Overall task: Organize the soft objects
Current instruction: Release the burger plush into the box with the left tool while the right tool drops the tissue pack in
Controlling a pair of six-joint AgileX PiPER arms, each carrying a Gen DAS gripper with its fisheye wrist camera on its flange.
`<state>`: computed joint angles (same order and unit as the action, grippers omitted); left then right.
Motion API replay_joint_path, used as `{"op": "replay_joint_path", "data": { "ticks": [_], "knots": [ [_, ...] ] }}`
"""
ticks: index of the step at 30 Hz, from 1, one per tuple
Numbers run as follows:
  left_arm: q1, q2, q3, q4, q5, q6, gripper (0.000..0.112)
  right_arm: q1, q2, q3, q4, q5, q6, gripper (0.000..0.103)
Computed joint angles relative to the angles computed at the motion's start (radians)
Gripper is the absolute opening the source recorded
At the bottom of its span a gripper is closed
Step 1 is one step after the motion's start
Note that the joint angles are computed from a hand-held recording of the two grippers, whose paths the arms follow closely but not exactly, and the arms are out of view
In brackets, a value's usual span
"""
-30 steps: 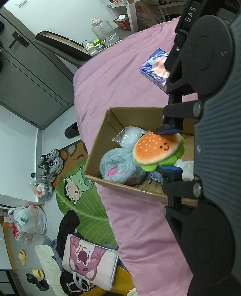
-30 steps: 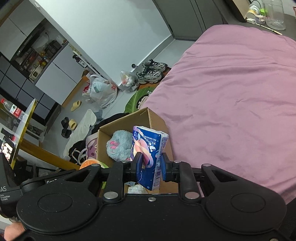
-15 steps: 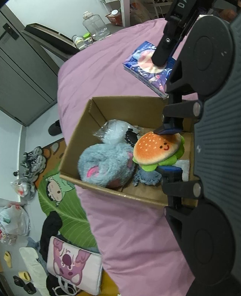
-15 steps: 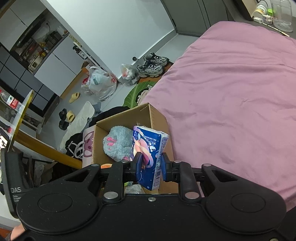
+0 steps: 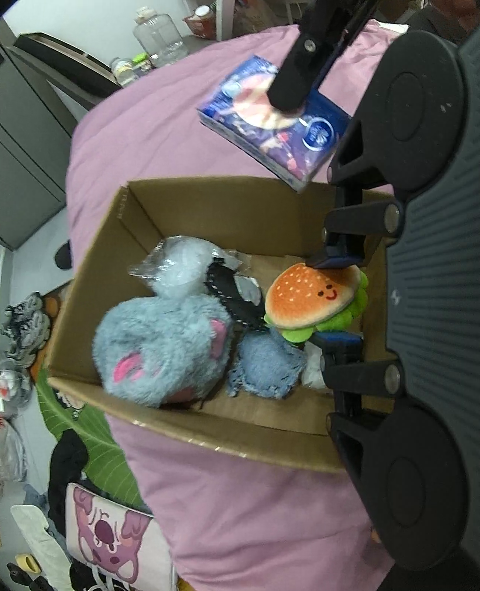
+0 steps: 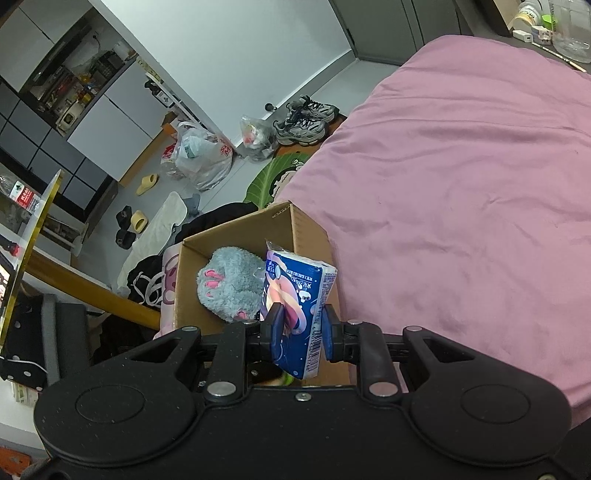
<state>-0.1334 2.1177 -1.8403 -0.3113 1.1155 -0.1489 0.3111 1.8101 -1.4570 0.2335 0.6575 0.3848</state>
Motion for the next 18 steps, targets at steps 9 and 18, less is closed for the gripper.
{"op": "replay_joint_path", "data": {
  "ticks": [9,18],
  "knots": [
    [-0.020,0.022,-0.025,0.038,0.032,-0.031,0.041,0.003,0.020,-0.020,0.019,0.015,-0.031,0.022],
    [0.005,-0.007,-0.053,0.051,0.029,-0.044,0.054,0.014,0.040,-0.045,0.045,0.013,-0.052,0.022]
  ]
}}
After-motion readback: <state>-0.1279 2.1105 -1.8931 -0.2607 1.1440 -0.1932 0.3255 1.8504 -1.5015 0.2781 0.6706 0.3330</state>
